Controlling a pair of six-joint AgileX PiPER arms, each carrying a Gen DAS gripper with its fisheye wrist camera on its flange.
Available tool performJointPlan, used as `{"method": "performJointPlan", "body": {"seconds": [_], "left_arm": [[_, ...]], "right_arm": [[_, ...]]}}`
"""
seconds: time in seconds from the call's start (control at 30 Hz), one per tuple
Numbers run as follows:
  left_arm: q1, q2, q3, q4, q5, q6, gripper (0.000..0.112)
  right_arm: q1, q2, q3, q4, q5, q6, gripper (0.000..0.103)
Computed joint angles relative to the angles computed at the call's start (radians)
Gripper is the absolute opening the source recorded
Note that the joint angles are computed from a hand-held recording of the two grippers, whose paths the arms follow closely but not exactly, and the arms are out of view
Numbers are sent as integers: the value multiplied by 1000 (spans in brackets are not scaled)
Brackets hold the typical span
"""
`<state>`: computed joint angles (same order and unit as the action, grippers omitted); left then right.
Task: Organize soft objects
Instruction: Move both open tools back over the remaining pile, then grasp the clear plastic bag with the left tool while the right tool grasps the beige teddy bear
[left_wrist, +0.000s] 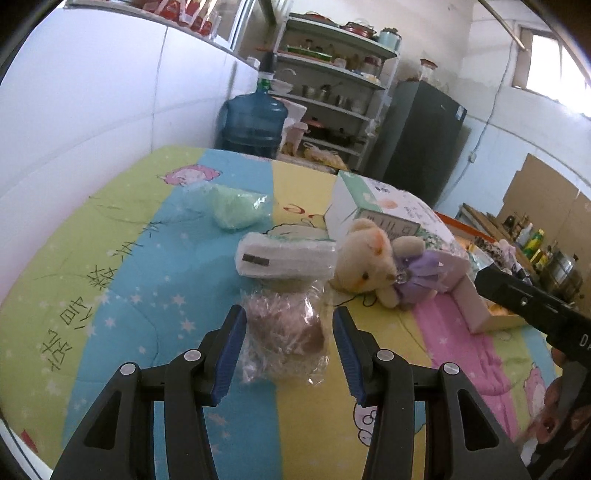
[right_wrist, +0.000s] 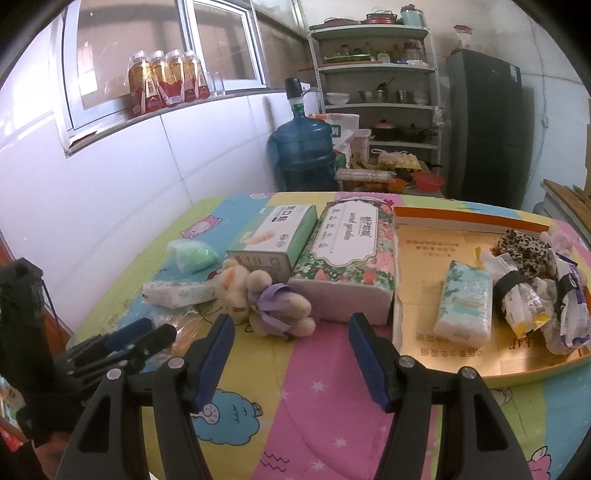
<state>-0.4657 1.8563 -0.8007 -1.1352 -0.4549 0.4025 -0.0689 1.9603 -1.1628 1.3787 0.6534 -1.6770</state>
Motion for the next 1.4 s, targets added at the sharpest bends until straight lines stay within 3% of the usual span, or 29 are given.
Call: {"method": "performJointPlan", "body": {"seconds": [0.17, 0.3, 0.37, 0.93, 1.07, 1.1, 1.13, 1.2, 1.4], "left_arm": [[24, 21, -29, 8, 32, 11, 53], [49, 35, -57, 28, 71, 10, 55], [62, 42, -65, 59, 83, -15, 55], [70, 27, 10, 321, 51, -221, 52], [70, 13, 34, 343, 47, -230, 52], [68, 10, 41, 346, 43, -234, 52], [67, 7, 48, 352, 40, -241, 52], [68, 3, 56, 367, 38, -258, 52], [56, -5, 72, 381, 26, -284, 52]], "right_arm": [[7, 11, -11, -20, -6, 24, 64], [8, 36, -34, -45, 3, 53, 75], [7, 51, -47, -60, 8, 70, 75], [47, 229, -297, -245, 109, 270, 75], [71, 235, -309, -263, 85, 274, 74], [78, 229, -300, -264, 58, 269, 69], [86, 220, -287, -259, 26, 255, 57], [83, 221, -291, -266, 41, 261, 33], [78, 188, -228, -242, 44, 209, 21]]}}
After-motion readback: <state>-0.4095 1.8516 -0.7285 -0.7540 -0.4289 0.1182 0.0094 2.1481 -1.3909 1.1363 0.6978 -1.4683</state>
